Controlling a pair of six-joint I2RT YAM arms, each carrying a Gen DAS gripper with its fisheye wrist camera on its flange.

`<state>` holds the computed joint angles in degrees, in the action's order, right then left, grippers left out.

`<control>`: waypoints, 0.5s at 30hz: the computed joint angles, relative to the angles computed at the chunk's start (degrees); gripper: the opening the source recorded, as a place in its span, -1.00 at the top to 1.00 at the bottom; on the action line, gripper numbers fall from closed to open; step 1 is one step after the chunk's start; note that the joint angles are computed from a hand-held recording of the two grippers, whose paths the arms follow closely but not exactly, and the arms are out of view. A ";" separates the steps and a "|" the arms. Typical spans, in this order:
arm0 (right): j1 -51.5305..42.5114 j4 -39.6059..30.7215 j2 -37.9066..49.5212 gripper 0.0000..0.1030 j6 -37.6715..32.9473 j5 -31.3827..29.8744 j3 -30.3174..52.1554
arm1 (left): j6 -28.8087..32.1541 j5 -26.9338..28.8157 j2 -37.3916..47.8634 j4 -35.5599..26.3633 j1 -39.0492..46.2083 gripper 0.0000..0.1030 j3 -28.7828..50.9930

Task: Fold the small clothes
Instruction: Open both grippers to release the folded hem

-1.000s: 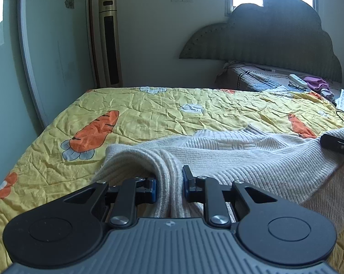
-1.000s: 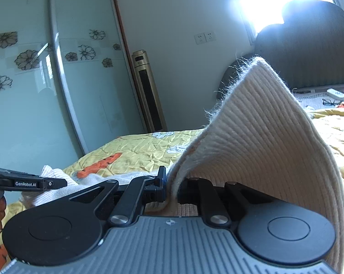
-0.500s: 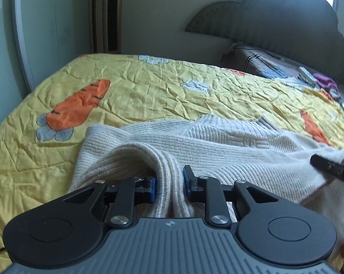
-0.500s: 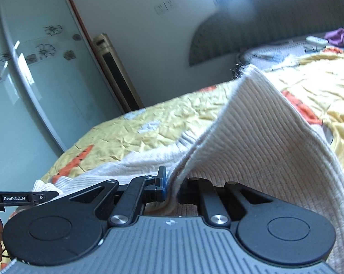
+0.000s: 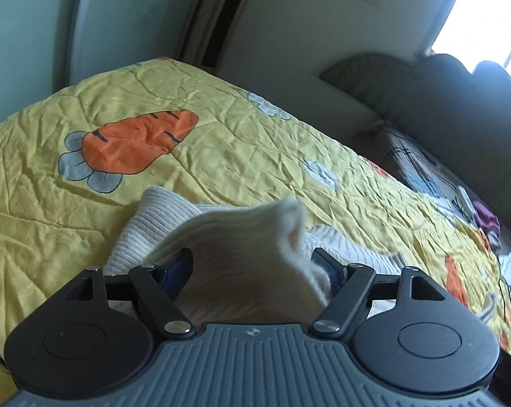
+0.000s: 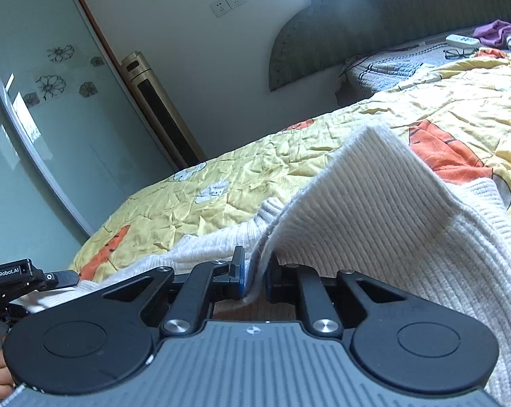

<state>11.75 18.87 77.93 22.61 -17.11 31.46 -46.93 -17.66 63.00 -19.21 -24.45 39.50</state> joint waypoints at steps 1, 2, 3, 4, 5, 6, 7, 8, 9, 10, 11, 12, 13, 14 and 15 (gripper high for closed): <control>-0.11 0.37 0.49 0.56 0.44 -0.16 0.05 | -0.50 0.58 -0.36 0.25 0.61 -0.49 -0.32; -0.27 0.71 0.89 0.34 0.67 -0.14 0.00 | -0.84 0.90 -0.80 0.41 1.02 -0.49 -0.63; -0.60 2.01 1.34 0.19 0.98 -0.92 -0.40 | -1.05 0.79 -1.29 0.38 1.16 -0.49 -0.89; -0.84 3.09 1.54 -0.13 1.32 -1.22 -0.82 | -1.23 0.15 -1.72 0.24 1.03 -0.49 -1.09; -0.94 4.13 1.48 -0.29 1.44 -0.80 -1.28 | -1.51 -0.90 -2.13 0.10 0.69 -0.49 -1.27; -0.82 4.71 1.14 -0.31 1.27 0.07 -1.67 | -1.86 -2.37 -2.42 -0.20 0.18 -0.49 -1.33; -0.87 5.01 0.89 -0.31 0.84 0.48 -1.89 | -2.20 -4.41 -2.66 -0.90 -0.46 -0.49 -1.20; -0.98 5.15 0.73 -0.31 0.36 0.54 -2.02 | -2.50 -6.25 -2.73 -1.48 -0.93 -0.49 -1.02; -1.14 5.29 0.71 -0.32 -0.03 0.63 -2.13 | -2.62 -7.82 -2.95 -1.82 -1.20 -0.49 -1.04; -1.34 5.52 0.87 -0.34 -0.27 0.62 -2.27 | -2.51 -8.66 -3.20 -2.02 -1.23 -0.49 -1.10; -1.63 5.72 1.18 -0.37 -0.40 0.40 -2.37 | -2.38 -9.42 -3.61 -2.52 -1.25 -0.51 -1.15; -1.88 6.01 1.55 -0.38 -0.38 0.14 -2.55 | -2.28 -10.08 -4.07 -3.03 -1.33 -0.52 -1.24; -2.16 6.33 1.95 -0.38 -0.39 -0.25 -2.65 | -2.10 -10.90 -4.66 -3.46 -1.58 -0.56 -1.50; -2.51 6.67 2.43 -0.39 -0.46 -0.61 -2.71 | -1.94 -12.07 -5.17 -4.16 -2.03 -0.56 -1.66; -2.78 7.08 2.67 -0.39 -0.55 -0.76 -2.94 | -1.81 -13.78 -5.73 -5.30 -2.84 -0.56 -1.76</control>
<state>8.97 25.95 80.60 22.06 -17.87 28.52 -48.75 -31.43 57.27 -24.50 -27.29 37.74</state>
